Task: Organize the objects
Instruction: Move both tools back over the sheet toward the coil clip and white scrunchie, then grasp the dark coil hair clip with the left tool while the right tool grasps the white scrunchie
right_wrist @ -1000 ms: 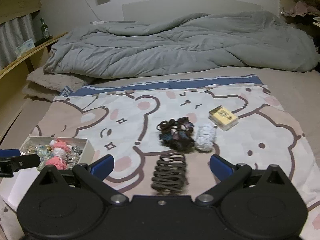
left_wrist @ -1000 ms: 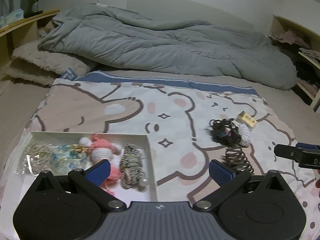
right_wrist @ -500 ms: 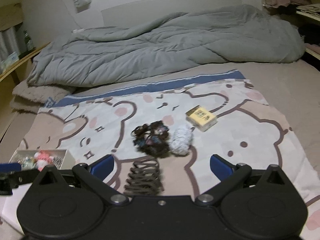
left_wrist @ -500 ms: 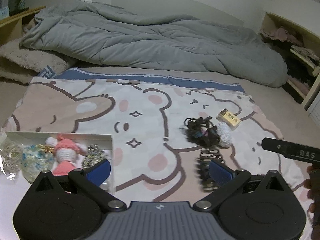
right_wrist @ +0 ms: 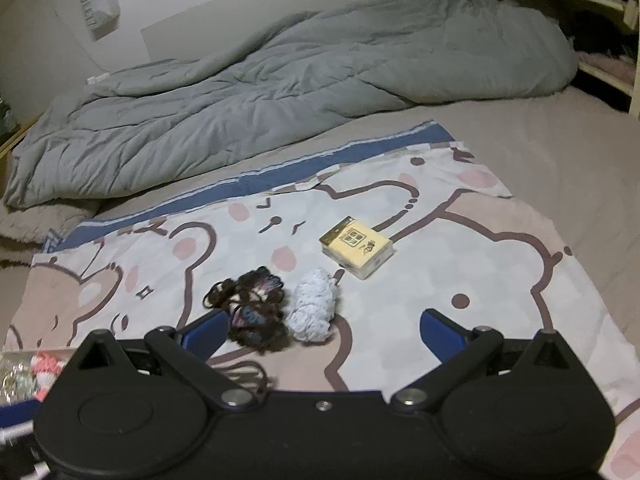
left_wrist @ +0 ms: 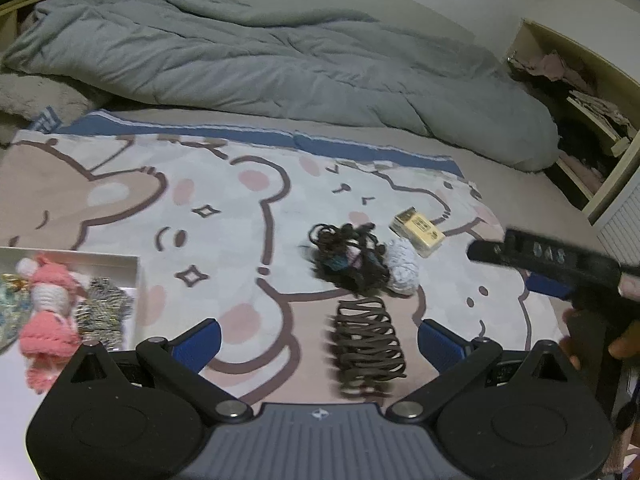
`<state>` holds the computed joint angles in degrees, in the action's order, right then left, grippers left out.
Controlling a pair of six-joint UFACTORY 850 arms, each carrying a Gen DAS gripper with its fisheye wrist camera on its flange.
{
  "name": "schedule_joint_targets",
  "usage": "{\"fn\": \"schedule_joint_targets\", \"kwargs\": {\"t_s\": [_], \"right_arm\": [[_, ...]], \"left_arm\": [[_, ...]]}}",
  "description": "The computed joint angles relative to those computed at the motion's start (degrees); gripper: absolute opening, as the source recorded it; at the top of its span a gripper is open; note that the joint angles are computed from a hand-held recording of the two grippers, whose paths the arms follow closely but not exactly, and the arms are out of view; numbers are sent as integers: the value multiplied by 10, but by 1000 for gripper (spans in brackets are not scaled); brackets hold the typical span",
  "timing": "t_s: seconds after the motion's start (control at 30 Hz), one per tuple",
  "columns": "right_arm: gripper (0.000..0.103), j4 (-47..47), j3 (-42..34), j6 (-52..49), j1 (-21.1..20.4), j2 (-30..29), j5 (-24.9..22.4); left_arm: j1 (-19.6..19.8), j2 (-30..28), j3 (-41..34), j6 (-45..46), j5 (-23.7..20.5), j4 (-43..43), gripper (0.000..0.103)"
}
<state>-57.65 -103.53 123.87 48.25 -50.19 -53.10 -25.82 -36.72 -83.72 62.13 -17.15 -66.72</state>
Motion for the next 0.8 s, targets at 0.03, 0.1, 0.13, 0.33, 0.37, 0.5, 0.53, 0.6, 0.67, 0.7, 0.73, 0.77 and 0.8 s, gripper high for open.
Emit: {"fn": "schedule_joint_targets", "kwargs": {"t_s": [0.03,0.1,0.13,0.33,0.37,0.5,0.53,0.6,0.67,0.7,0.73,0.77,0.8], "right_arm": [[103,-2,5,11,-4,2,7],[103,2,14,37,-13,5,19],[103,3,20,48,-17,8,28],[94,-35,46,108,-32,9,68],[94,-55,56,142,-33,9,79],[82,-52,61,172,-45,-6,130],[81,-51,59,167,-47,-10,135],[80,-61,59,163,-50,-13,140],[79,-84,63,176,-50,-12,137],[76,-96,66,185,-51,-11,137],[72,-104,67,190,-52,-10,138],[68,-109,68,192,-54,-10,141],[62,-114,68,195,-55,-11,144]], "left_arm": [[-3,-5,-5,-8,0,8,103],[-11,-19,-19,-37,0,33,103],[-14,-25,-25,-50,-1,43,103],[-28,-59,-54,-87,2,63,103],[-30,-64,-58,-84,4,58,103],[-37,-85,-77,-112,0,80,103],[-38,-89,-81,-108,1,73,103],[-41,-97,-88,-104,3,64,103],[-43,-105,-95,-104,4,59,103],[-44,-110,-100,-102,3,54,103],[-44,-115,-104,-107,2,56,103],[-45,-119,-110,-120,0,65,103],[-45,-124,-115,-126,-5,66,103]]}}
